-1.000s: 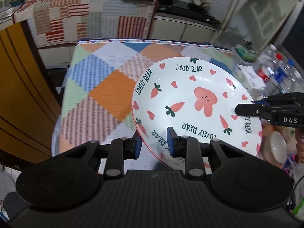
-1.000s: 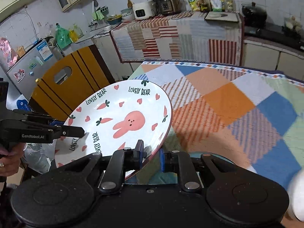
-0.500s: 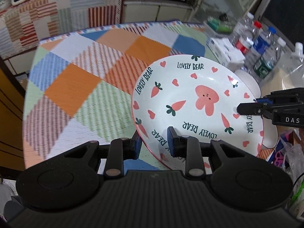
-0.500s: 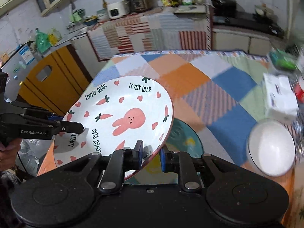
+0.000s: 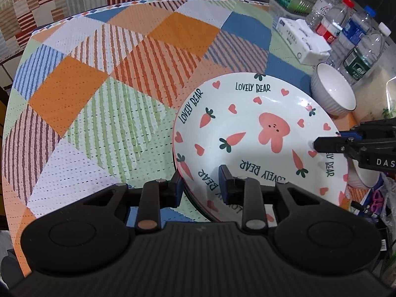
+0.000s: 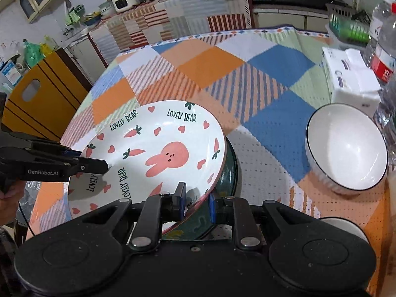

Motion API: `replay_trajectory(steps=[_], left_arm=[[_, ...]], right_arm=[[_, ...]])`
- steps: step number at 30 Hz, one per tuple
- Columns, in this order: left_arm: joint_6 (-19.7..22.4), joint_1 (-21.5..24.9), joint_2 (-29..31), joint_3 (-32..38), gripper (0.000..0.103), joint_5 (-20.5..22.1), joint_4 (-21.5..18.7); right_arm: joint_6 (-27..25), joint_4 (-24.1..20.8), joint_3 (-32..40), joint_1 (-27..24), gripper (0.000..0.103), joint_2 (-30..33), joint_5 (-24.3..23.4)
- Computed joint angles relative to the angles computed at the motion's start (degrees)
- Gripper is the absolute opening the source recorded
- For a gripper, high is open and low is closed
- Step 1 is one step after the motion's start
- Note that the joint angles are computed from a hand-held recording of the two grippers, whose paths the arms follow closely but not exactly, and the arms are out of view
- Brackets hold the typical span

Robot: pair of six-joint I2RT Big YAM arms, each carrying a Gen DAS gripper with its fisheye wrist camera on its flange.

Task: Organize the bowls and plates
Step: 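Lower the bunny plate onto the plate stack and open the left tool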

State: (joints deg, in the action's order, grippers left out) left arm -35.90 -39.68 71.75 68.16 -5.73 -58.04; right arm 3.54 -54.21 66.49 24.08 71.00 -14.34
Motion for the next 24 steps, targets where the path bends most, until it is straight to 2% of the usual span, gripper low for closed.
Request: replay_trajectory(steps=[13, 15, 20, 24], left_arm=[[1.93, -1.45, 1.09, -1.21, 0.03, -2.96, 0.27], [3.39, -2.52, 1.91, -0.66, 0.03, -4.85, -0.71], [4.72, -4.89, 3.19, -0.05, 0.029, -9.84, -1.84], [4.19, -4.5, 3.03, 0.0, 0.029, -9.36, -1.89]], right_arm=[[-0.91, 1.57, -1.41, 2.57, 0.024, -0.21, 5.51], [-1.21, 0.85, -0.96, 2.99, 0.024, 0.14, 6.97], [-2.95, 0.52, -1.17, 6.08, 0.026, 0.14, 14.04], [-2.87, 0.69, -1.35, 7.19, 0.029, 0.39, 16.8]])
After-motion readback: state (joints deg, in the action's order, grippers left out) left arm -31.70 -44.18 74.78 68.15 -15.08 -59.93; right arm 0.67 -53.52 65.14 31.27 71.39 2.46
